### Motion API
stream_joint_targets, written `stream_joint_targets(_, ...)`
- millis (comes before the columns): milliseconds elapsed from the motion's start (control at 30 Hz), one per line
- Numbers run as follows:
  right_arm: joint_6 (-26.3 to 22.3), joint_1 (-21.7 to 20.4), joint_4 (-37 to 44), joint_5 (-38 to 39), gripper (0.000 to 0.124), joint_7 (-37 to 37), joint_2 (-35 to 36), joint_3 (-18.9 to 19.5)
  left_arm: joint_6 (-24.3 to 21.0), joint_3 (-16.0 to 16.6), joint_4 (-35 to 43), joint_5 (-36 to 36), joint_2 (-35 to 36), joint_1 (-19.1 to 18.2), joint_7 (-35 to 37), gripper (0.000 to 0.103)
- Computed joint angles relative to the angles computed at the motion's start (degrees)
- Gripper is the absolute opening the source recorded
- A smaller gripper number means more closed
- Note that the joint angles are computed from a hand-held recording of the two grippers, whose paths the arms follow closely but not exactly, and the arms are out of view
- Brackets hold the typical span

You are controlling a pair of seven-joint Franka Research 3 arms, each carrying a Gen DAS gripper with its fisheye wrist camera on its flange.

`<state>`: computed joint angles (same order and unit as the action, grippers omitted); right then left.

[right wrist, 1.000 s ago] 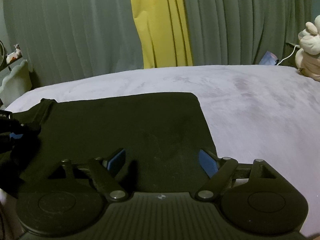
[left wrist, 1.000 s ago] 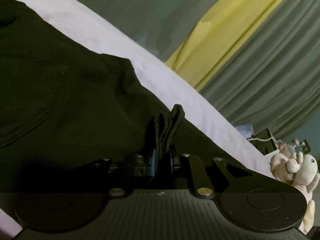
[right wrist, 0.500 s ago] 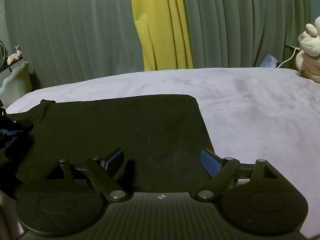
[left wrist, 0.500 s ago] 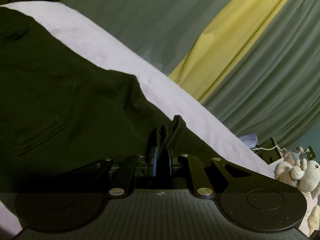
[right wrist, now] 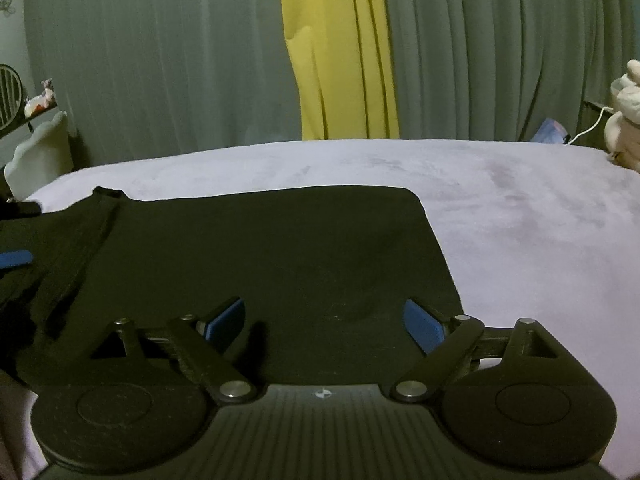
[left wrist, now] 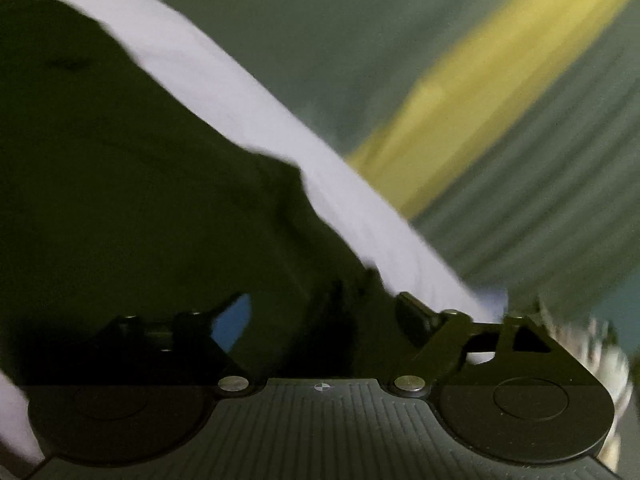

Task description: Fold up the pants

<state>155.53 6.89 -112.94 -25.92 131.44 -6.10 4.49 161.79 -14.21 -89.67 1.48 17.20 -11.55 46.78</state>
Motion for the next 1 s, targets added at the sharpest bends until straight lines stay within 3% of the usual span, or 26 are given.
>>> stream_joint_targets(100,0.24,0.05,-0.49,0.32,0.088,-1.13,-0.42,-0.11,-7.81,-4.16,5.66,-5.46,3.92,1.79,7.82,0.086)
stream_joint_targets(200,0.46,-0.19,-0.79,0.65,0.088,-1.04,-0.63,-0.06,-8.62,-3.30,7.26,-5.26,5.08,0.46,9.13,0.085)
stream_joint_targets(233,0.57,-0.28,-0.85,0.76,0.088,-0.92,-0.62,-0.04,-8.28,-3.27,7.03,-5.79,5.01,0.45,9.46,0.077)
stream_joint_targets(267,0.55,-0.32,-0.73,0.74,0.088,-0.82,-0.51,0.05,-8.19,-3.18,6.99,-6.35,5.06,0.44,9.40,0.061)
stream_joint_targets(300,0.60,-0.39,-0.67,0.43,0.089,-0.55,-0.45,0.14,-9.03,-2.48,7.38,-6.18,5.21,0.09,8.29,0.055)
stream_joint_targets(333,0.63,-0.43,-0.68,0.04,0.089,-0.29,-0.44,0.24,-9.30,-1.88,7.43,-6.16,5.29,-0.05,7.12,0.040)
stream_joint_targets(467,1.36,-0.43,-1.09,-0.33,0.089,0.30,-0.61,0.26,-7.76,-3.21,5.94,-10.99,4.99,1.77,6.35,0.027)
stream_joint_targets(667,0.83,-0.51,-1.17,-0.27,0.089,-0.33,-0.94,0.42,-7.61,-0.71,6.52,-4.43,4.57,-0.86,5.21,0.018)
stream_joint_targets(733,0.60,-0.45,-1.05,0.09,0.089,-0.76,-0.97,0.43,-7.84,-0.97,6.52,-4.47,4.39,-0.58,5.24,0.019)
stream_joint_targets(800,0.42,-0.40,-0.88,0.26,0.089,-0.80,-0.94,0.51,-8.92,0.78,6.52,-2.14,3.98,-1.77,1.81,0.027)
stream_joint_targets(867,0.17,-0.32,-0.72,0.52,0.089,-1.10,-0.85,0.50,-9.85,2.65,6.33,0.90,3.35,-3.00,-3.23,0.044)
stream_joint_targets(900,-0.02,-0.29,-0.49,0.62,0.089,-1.33,-0.69,0.47,-9.42,3.80,4.98,2.66,2.04,-3.51,-6.65,0.044)
stream_joint_targets(933,-0.20,-0.24,-0.39,0.58,0.089,-1.39,-0.63,0.49,-8.96,6.10,3.57,6.77,0.59,-4.89,-12.15,0.055)
stream_joint_targets(967,-0.31,-0.14,-0.29,0.87,0.090,-1.88,-0.57,0.38,-9.01,8.20,2.36,11.36,-0.87,-6.00,-17.82,0.076)
stream_joint_targets(1000,-0.35,-0.05,-0.28,1.11,0.090,-2.21,-0.57,0.31,-9.57,10.50,1.07,16.49,-2.56,-7.19,-24.67,0.085)
